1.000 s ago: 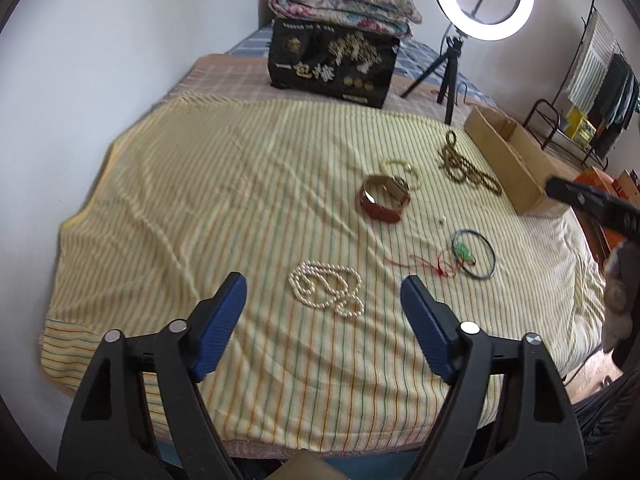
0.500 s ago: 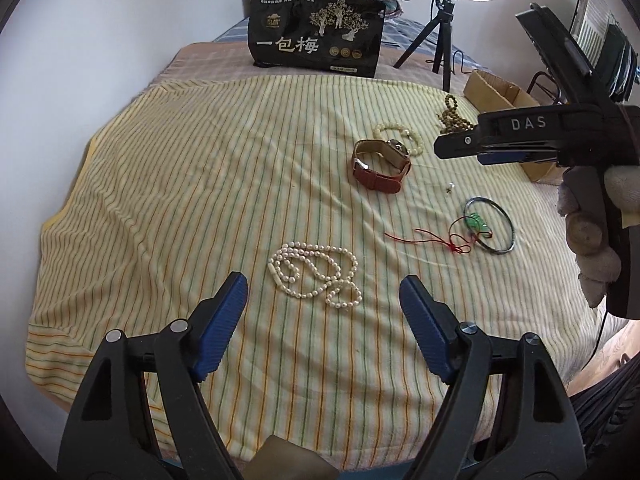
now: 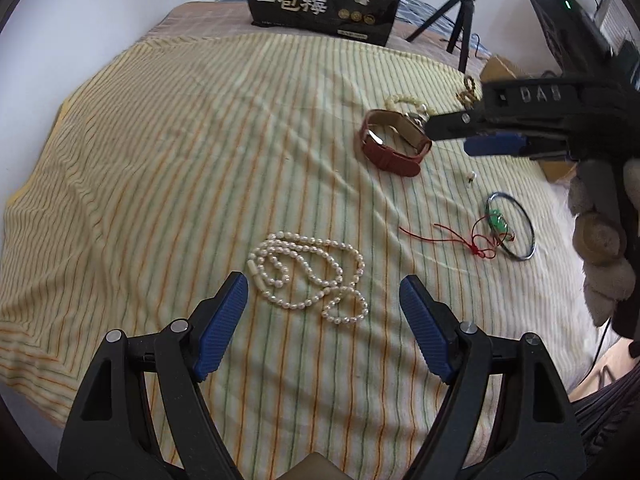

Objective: Organize jewelry
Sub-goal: 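Grasp the white pearl necklace with the left tool while the right tool grasps the brown leather watch, then carry the pearl necklace and the watch in both tools over the cardboard box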

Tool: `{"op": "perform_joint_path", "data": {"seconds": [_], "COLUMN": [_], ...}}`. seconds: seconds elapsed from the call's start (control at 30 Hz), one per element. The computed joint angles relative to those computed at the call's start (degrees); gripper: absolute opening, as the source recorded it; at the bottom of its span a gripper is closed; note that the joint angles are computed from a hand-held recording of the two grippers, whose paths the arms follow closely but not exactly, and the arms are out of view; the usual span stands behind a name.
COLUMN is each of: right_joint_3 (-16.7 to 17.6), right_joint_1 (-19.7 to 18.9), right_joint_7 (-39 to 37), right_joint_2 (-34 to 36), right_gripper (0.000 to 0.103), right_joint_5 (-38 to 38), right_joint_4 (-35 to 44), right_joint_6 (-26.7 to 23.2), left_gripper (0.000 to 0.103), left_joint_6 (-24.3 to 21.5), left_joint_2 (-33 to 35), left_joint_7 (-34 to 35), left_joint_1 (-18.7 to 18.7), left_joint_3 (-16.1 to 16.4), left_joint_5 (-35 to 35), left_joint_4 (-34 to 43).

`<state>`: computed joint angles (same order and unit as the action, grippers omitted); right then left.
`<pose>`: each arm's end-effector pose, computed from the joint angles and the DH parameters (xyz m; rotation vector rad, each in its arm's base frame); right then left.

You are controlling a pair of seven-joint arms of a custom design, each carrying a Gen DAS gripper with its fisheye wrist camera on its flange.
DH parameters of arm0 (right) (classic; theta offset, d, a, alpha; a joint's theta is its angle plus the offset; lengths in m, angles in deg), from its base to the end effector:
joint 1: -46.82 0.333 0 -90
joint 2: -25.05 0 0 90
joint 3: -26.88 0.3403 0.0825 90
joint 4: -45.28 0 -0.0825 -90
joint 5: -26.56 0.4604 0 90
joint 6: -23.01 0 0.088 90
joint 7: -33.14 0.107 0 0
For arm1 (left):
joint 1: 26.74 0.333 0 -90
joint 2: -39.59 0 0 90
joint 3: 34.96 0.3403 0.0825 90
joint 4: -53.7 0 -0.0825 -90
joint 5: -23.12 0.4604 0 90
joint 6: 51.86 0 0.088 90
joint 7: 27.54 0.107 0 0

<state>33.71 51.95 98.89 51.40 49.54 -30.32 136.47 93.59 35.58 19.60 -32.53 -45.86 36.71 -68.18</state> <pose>0.7822 0.1714 0.5076 -2.2925 1.3753 0.1581 0.6038 -0.1857 0.4807 -2.2250 1.6562 -0.5804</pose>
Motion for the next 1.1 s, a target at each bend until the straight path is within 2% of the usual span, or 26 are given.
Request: {"op": "perform_joint_path", "data": {"seconds": [0.07, 0.13, 0.23, 0.33, 0.5, 0.67, 0.8, 0.9, 1.1], "right_joint_3": [0.11, 0.17, 0.15, 0.07, 0.17, 0.25, 0.82, 0.96, 0.95], "right_joint_1": [-0.01, 0.14, 0.38, 0.78, 1.36, 2.27, 1.63, 1.19, 0.35], "right_joint_7": [0.50, 0.70, 1.31, 1.85, 3.05, 2.08, 1.49, 1.32, -0.67], "right_joint_2": [0.68, 1.10, 1.71, 2.22, 3.55, 3.61, 3.87, 3.78, 1.36], "right_gripper": [0.060, 0.060, 0.058, 0.057, 0.050, 0.036, 0.014, 0.014, 0.014], "right_joint_5": [0.25, 0.08, -0.55, -1.24, -2.20, -4.48, -3.15, -2.15, -0.61], "right_joint_4": [1.00, 1.61, 2.60, 2.90, 3.95, 3.61, 3.50, 3.29, 0.77], "right_joint_6": [-0.91, -1.32, -2.79, -2.70, -2.06, -0.42, -0.16, -0.07, 1.22], "left_gripper": [0.081, 0.081, 0.081, 0.073, 0.053, 0.012, 0.009, 0.006, 0.005], "left_joint_6": [-2.88, -3.96, -4.59, -3.75, -4.07, -3.66, -2.06, -0.81, 0.30], "left_joint_2": [1.36, 2.11, 2.50, 2.49, 2.74, 2.44, 1.94, 1.08, -1.41], "left_joint_7": [-2.51, -3.98, -6.12, -7.06, -9.47, -9.14, -9.06, -10.23, -14.14], "left_joint_1": [-0.02, -0.19, -0.23, -0.10, -0.05, 0.07, 0.46, 0.80, 1.97], "left_joint_3": [-0.52, -0.16, 0.44, 0.88, 0.97, 1.15, 1.35, 1.26, 0.36], "left_joint_5": [4.13, 4.66, 6.11, 6.76, 10.57, 11.52, 10.02, 9.91, 13.93], "left_joint_4": [1.65, 2.20, 2.34, 1.90, 1.98, 1.71, 0.98, 0.22, -0.69]}}
